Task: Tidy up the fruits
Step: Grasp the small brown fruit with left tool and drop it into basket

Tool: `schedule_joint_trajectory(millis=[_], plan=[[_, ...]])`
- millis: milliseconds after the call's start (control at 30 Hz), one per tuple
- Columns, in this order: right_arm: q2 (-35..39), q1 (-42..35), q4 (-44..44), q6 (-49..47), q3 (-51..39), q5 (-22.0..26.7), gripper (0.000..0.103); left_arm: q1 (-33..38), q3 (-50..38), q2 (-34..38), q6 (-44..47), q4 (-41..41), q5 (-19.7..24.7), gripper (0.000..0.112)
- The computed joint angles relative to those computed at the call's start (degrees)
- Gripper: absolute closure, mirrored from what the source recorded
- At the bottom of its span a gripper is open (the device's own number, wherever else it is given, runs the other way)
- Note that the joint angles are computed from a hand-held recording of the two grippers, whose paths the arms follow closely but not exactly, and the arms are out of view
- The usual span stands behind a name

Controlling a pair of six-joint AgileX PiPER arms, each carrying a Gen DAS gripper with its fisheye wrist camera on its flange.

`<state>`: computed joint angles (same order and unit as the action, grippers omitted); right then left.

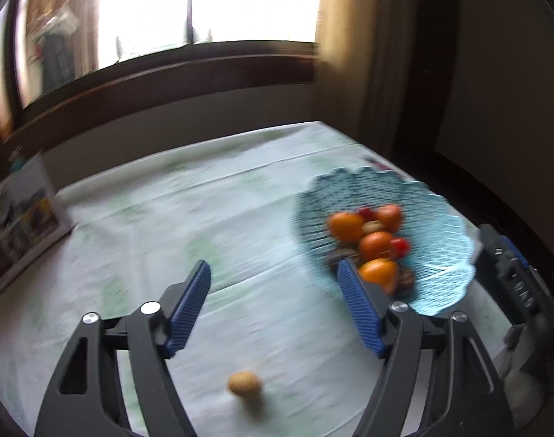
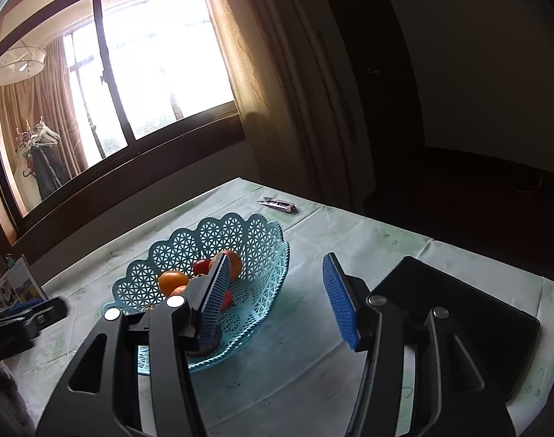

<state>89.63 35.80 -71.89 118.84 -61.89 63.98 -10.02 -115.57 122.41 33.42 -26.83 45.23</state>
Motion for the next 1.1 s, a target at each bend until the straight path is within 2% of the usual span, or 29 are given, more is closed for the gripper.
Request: schedule_joint_trajectory(millis=[200,300,367,467,567,700,767,933,967,1033,1100], plan=[[0.36,0.31,-0.13,-1.09,-0.41,-0.63,0.048,6.22,-2.04,2.47,-3.47,-0.1,5.65,0.04],[0.4,0.23,-0.02,-1.19,-0.43,-0.84,0.048,7.1,2.67,1.14,-2.29,0.24,4.54,0.04],[0.45,-0.03,0.31,-1.42,-0.51,-1.36,0.048,7.33,5.33,0.77,-1.98,0.8,3.57,0.044],[0.65,-0.22,0.76,-1.98,-0.81,-1.88,0.048,7.01,4.49,2.65,-3.39,2.43,4.66,0.057],[0.8,-0.08,0.55,-2.05,-0.94,-1.73,0.048,6.57,3.37,4.35,-4.46,4.01,4.17,0.059],[0.91,-0.01,0.83,-2.3,-1.09,-1.68,0.048,6.73,-2.16,7.76,-7.56,6.31,4.67,0.059],[0.86,-0.07,0.96,-2.38,-1.1,-1.89,0.048,6.89,-7.67,10.8,-9.66,7.6,6.48,0.059],[0.84,-0.15,1.28,-2.8,-1.2,-2.05,0.048,6.24,-29.12,21.81,-14.88,11.84,16.2,0.059],[0.89,-0.19,1.35,-2.87,-1.24,-2.08,0.048,6.14,-32.71,23.53,-15.32,12.09,18.19,0.067],[1.0,-0.31,1.47,-2.95,-1.33,-2.12,0.048,5.9,-33.5,23.81,-14.79,12.42,18.91,0.072],[1.11,-0.4,1.49,-2.96,-1.41,-2.22,0.048,5.73,-28.92,21.6,-13.78,12.54,16.41,0.073]])
